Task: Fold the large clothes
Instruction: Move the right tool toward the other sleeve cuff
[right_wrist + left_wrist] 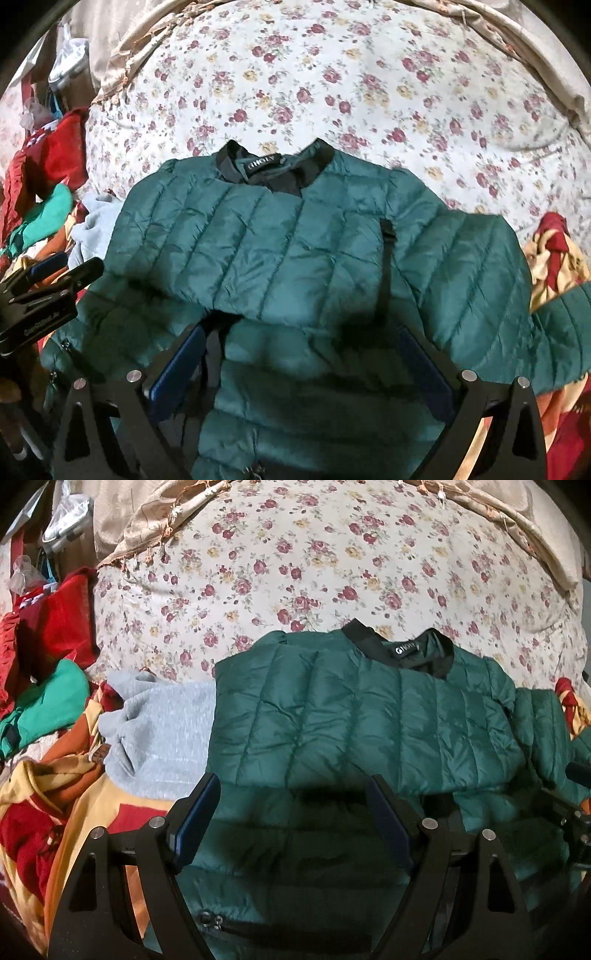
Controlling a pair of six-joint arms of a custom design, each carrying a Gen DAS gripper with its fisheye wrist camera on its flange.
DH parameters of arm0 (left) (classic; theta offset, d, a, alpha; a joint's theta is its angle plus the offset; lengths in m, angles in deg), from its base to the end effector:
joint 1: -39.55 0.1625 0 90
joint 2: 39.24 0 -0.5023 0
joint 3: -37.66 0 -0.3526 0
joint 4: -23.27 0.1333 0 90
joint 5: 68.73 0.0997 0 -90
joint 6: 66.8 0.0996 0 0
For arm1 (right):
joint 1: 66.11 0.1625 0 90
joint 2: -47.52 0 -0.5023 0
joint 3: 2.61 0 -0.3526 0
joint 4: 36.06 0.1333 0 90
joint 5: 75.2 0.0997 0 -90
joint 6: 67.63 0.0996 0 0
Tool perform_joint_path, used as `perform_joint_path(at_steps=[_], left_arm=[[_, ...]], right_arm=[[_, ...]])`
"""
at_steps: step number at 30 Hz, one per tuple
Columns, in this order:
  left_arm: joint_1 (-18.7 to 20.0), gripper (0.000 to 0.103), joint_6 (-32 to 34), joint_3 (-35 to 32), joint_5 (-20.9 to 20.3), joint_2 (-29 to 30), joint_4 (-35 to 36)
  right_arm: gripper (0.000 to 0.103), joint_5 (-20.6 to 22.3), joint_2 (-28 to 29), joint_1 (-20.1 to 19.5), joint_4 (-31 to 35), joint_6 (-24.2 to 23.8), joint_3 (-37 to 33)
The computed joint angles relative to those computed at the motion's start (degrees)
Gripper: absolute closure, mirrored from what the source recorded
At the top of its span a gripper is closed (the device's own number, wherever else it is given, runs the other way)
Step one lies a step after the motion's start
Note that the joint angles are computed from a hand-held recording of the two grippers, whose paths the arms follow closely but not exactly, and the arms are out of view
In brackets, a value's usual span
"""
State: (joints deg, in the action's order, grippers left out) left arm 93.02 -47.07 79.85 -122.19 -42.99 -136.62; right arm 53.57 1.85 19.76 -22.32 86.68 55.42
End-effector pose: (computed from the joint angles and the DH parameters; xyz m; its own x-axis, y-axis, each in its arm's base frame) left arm -0.3835 -0.8412 -0.0401 -0.6103 0.4466 -0.6542 0.7584 0.5681 -0.3197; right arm 0.0188 -0.7245 0.3226 -0.6780 0.3658 0.6376 -0.2910 0.6629 -0.6898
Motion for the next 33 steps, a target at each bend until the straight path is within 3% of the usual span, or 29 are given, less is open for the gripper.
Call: perform_joint_path(at_steps=[13,33], left_arm=[[-0.55,0.022,-1.3,7.15,-0.5,-2.94,-2.42],[-2.3,0.022,-4.91,11.0,-3.82,-4.65,-0.85]], right_arm=[[0.0,2.4,-3.56,-0.01,-5.33,-0.34,6.8],[0.0,5.58,-11.23,-0.55,-15.35,-3.92,17.62]])
